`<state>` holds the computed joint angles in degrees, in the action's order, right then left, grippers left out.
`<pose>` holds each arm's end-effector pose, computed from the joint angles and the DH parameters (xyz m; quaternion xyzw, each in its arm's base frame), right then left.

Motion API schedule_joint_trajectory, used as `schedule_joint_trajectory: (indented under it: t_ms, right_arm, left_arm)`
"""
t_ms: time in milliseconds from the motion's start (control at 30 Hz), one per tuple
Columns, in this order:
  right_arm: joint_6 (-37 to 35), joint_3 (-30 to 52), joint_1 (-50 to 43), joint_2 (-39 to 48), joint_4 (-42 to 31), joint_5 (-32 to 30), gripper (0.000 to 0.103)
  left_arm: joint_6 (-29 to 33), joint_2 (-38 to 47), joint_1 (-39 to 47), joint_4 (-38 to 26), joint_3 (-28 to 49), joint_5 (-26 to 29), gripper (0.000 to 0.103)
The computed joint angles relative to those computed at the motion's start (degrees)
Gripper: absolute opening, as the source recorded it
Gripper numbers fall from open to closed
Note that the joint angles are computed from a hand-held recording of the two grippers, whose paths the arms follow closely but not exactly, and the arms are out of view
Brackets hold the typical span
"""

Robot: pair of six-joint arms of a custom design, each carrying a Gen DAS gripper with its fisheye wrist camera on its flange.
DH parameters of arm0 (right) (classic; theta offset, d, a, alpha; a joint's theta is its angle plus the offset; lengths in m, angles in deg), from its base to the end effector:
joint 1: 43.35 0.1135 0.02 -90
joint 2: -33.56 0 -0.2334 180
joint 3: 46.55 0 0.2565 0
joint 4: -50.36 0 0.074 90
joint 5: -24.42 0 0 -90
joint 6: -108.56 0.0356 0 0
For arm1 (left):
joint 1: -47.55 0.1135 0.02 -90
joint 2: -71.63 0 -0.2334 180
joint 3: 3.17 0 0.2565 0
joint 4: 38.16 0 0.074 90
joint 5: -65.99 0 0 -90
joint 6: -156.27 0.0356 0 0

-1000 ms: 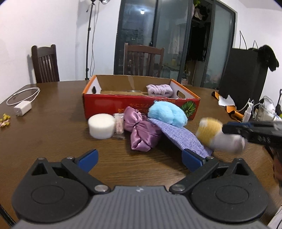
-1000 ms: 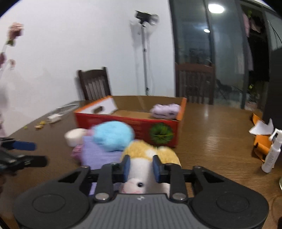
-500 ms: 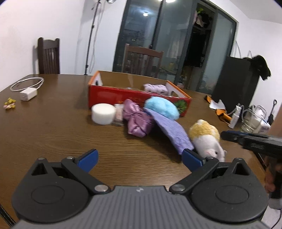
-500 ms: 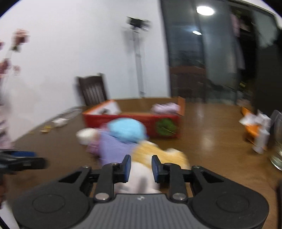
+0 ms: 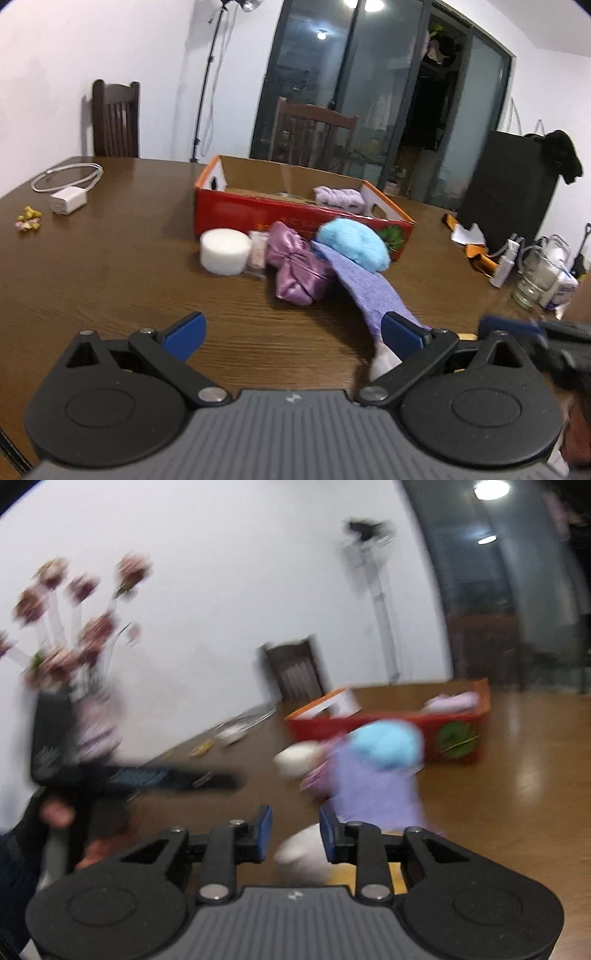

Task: Organize soft objects
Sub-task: 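Grasp the white-and-yellow plush toy with the right gripper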

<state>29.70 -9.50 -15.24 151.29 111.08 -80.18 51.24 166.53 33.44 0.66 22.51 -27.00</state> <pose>0.2358 0.1361 0.0300 -0.1920 0.7927 0.2892 0.5012 0.2191 -0.0532 0.0508 -0.0199 0.8673 -0.1031 0.4865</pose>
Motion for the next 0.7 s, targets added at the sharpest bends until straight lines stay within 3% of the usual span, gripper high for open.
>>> schedule_joint_trajectory:
  t_ms: [100, 167, 367, 500, 600, 700]
  right_arm:
    - [-0.5, 1.5, -2.1, -0.9, -7.0, 5.9, 0.031]
    - [-1.0, 0.4, -2.0, -0.6, -7.3, 8.7, 0.031]
    - [-1.4, -3.8, -1.8, -2.7, -8.3, 9.3, 0.031]
    - [1.1, -4.9, 3.8, -2.2, -7.1, 9.2, 0.031]
    - [-0.1, -3.6, 10.7, -2.2, -8.2, 7.7, 0.040]
    - [-2.1, -2.7, 15.5, -2.7, -8.2, 5.6, 0.042]
  left_arm:
    - [0.6, 1.3, -2.4, 0.6, 0.3, 1.7, 0.103]
    - [1.7, 3.6, -4.7, 2.2, 0.9, 1.9, 0.103]
    - [4.1, 11.0, -6.7, 7.0, 2.0, 2.4, 0.103]
    - [3.4, 14.3, -4.3, 10.8, 1.0, -0.8, 0.103]
    - [2.2, 12.7, 0.9, 13.2, -2.2, 2.0, 0.103]
    - [2.6, 10.1, 6.4, 15.5, -6.5, 5.8, 0.103]
